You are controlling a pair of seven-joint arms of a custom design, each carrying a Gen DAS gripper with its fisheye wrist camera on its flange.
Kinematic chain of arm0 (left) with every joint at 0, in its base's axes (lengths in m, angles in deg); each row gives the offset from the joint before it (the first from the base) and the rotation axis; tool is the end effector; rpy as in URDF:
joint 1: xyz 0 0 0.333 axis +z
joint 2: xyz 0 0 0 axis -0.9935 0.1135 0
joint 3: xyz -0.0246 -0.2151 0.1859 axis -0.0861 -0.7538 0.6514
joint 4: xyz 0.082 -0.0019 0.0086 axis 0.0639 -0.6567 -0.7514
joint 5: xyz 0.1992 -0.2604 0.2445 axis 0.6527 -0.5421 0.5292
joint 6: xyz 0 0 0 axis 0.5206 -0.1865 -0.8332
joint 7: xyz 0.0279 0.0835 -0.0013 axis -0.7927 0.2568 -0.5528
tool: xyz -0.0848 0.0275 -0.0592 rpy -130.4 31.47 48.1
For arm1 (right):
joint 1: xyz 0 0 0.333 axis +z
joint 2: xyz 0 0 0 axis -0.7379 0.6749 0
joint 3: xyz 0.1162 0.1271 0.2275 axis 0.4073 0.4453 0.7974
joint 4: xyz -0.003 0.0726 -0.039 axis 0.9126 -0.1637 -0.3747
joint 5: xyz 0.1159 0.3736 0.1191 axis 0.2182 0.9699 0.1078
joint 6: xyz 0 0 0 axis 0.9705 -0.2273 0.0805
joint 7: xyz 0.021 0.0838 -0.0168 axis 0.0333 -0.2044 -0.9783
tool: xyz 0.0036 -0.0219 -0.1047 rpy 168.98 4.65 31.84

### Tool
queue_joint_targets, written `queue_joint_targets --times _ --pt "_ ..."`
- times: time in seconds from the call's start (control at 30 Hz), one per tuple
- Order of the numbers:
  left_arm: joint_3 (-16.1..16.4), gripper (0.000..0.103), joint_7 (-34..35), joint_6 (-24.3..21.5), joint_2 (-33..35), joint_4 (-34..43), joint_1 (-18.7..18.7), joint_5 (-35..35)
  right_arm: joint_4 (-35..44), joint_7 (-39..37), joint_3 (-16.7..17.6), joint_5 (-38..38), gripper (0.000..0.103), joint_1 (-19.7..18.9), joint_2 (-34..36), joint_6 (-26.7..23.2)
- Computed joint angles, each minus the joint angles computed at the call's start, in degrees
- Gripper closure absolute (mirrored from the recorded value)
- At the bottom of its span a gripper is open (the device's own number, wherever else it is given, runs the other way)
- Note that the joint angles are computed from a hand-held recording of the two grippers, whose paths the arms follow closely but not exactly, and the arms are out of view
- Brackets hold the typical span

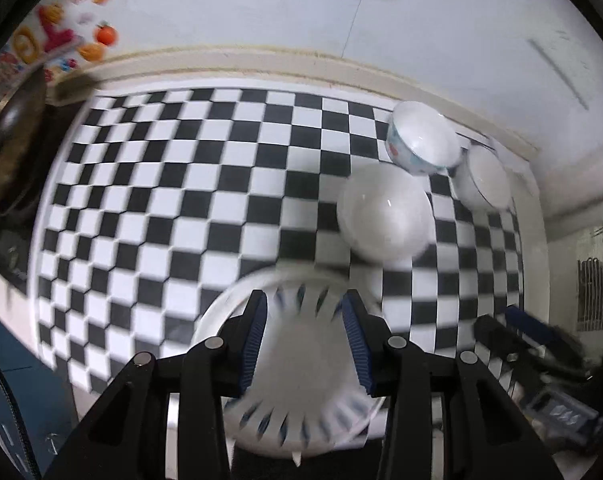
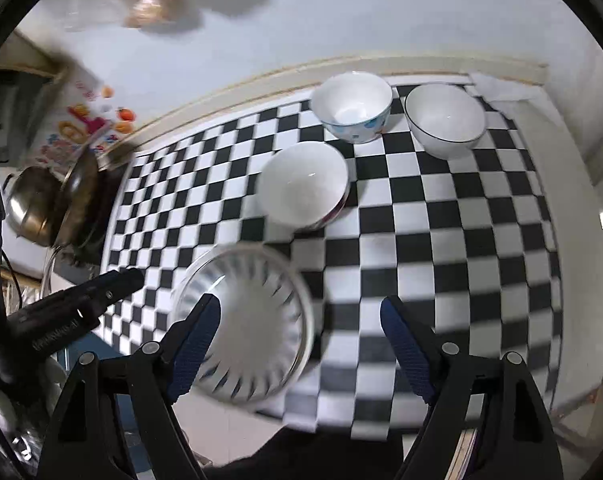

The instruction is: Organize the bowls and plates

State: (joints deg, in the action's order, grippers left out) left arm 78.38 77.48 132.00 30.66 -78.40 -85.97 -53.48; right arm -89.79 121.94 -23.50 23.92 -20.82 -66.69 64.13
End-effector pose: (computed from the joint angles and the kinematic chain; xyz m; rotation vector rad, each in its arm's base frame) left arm 0.4929 -0.0716 0.5100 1.6351 -2.6335 0.4136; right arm 0.3410 0.3063 0.4726 -1.2915 2.3829 -0.0999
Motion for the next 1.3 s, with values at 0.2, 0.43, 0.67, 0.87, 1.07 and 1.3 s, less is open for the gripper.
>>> queue_joint_targets --times 0.2,0.43,0.67,0.87,1.07,1.3 --pt "-3.84 0.067 -5.27 -3.11 18.9 13.35 -1.71 2.89 -1.36 -12.87 -8.63 8.26 0.053 -1.24 10.13 11.33" --pt "-6.34 0.084 -5.53 -4.15 27.65 19.52 -3.3 5.29 3.37 -28.01 -11.82 22.25 0.078 -3.01 21.99 13.73" --pt "-7.11 0.084 -3.58 -3.2 20.31 13.09 -4.55 4.3 -0.28 -30.99 -9.99 24.75 0.088 -4.54 17.79 11.67" --pt "-6.96 0.084 -0.55 -5.21 7.83 1.65 -7.03 0.93 -9.96 -26.06 -8.22 23.86 0.088 -2.82 2.79 5.84" --pt "-6.72 0.084 0.01 -8.9 1.5 -6.41 -9.64 1.13 -17.97 -20.09 -7.31 24.04 0.088 0.9 -8.55 0.71" --pt "-7.35 0.084 -1.08 -8.64 0.64 -9.25 -11.3 2.91 -23.41 -18.53 -8.51 26.8 0.089 5.35 -11.13 3.22"
